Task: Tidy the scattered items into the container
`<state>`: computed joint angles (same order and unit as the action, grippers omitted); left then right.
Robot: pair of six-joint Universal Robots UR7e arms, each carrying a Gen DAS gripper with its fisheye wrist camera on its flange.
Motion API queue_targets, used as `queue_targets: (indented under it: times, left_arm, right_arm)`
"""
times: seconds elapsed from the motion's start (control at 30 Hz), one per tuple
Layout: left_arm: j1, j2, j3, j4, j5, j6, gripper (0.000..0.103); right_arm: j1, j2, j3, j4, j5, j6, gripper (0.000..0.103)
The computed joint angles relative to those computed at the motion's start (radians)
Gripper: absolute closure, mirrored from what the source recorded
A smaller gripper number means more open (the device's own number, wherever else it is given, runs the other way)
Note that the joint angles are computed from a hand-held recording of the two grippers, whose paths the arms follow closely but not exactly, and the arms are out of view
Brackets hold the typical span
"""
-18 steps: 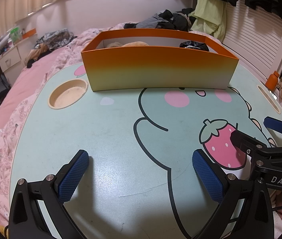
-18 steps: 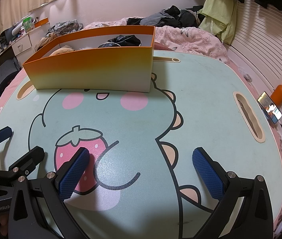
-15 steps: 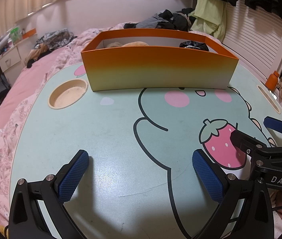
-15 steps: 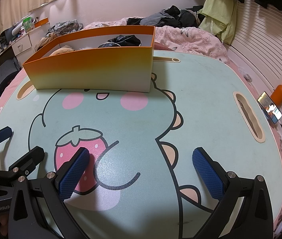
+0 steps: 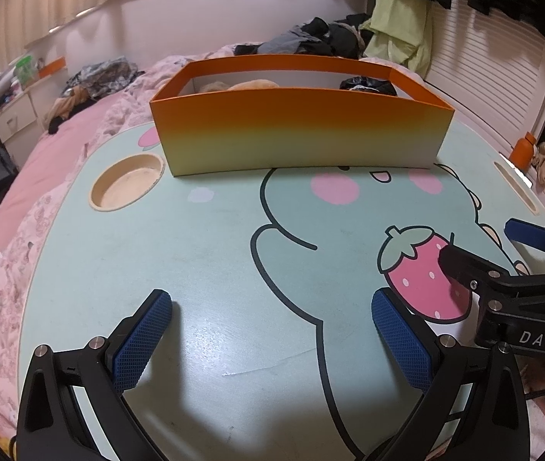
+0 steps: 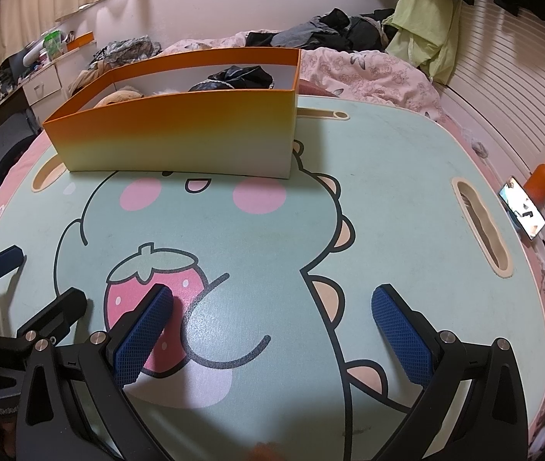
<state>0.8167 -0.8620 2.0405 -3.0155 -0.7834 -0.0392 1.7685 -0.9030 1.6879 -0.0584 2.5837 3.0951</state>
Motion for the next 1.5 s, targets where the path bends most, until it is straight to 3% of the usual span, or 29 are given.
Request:
queue_targets:
  times: [0.13, 0.23, 0.37, 0.43, 0.53, 0.6, 0.77, 0.87, 0.9, 0.93, 1.1, 1.27, 1.37, 1.5]
  left_arm:
    - [0.014, -0.032, -0.030, 0.104, -0.039, -0.016, 0.002]
    - [0.016, -0.075, -0.048, 0.077, -0.067, 0.015, 0.014]
    - [0.015, -0.084, -0.171, 0.079, -0.087, 0.091, 0.017]
    - [0.028, -0.058, -0.281, 0.192, -0.114, 0.086, 0.026]
    - [0.063, 0.017, -0.484, 0.474, -0.169, 0.036, 0.037]
    - [0.074, 0.080, -0.586, 0.601, -0.166, 0.011, 0.040]
    - [0.076, 0.179, -0.684, 0.720, -0.076, -0.016, 0.040]
    - [0.090, 0.223, -0.747, 0.798, -0.059, -0.055, 0.046]
    - [0.094, 0.230, -0.756, 0.812, -0.050, -0.065, 0.052]
    - [0.097, 0.235, -0.760, 0.822, -0.041, -0.072, 0.059]
    - [0.096, 0.221, -0.732, 0.753, -0.050, -0.019, 0.064]
    - [0.060, 0.110, -0.583, 0.520, -0.110, 0.084, 0.064]
    - [0.039, 0.009, -0.459, 0.407, -0.205, 0.123, 0.064]
    - [0.031, -0.091, -0.315, 0.354, -0.313, 0.138, 0.064]
  right_arm:
    - [-0.005, 0.001, -0.002, -0.013, -0.006, -0.014, 0.000]
    - [-0.003, 0.000, -0.002, -0.011, -0.006, -0.010, 0.000]
    - [-0.003, -0.001, -0.001, -0.013, -0.005, -0.010, 0.000]
    - [-0.003, -0.001, -0.001, -0.013, -0.005, -0.009, 0.000]
    - [-0.002, 0.000, -0.003, -0.011, -0.003, -0.006, 0.000]
    - [0.000, 0.002, -0.005, -0.010, -0.001, -0.004, 0.000]
    - [0.003, 0.006, -0.008, -0.008, 0.007, 0.010, 0.000]
    - [0.004, 0.007, -0.010, -0.006, 0.008, 0.012, 0.000]
    - [0.004, 0.007, -0.009, -0.007, 0.008, 0.013, 0.000]
    - [0.004, 0.006, -0.008, -0.007, 0.008, 0.013, 0.000]
    - [0.004, 0.007, -0.009, -0.008, 0.010, 0.016, 0.000]
    - [0.004, 0.008, -0.009, -0.009, 0.012, 0.018, 0.000]
    - [0.004, 0.008, -0.009, -0.010, 0.013, 0.019, 0.000]
    - [0.004, 0.008, -0.009, -0.011, 0.014, 0.020, 0.000]
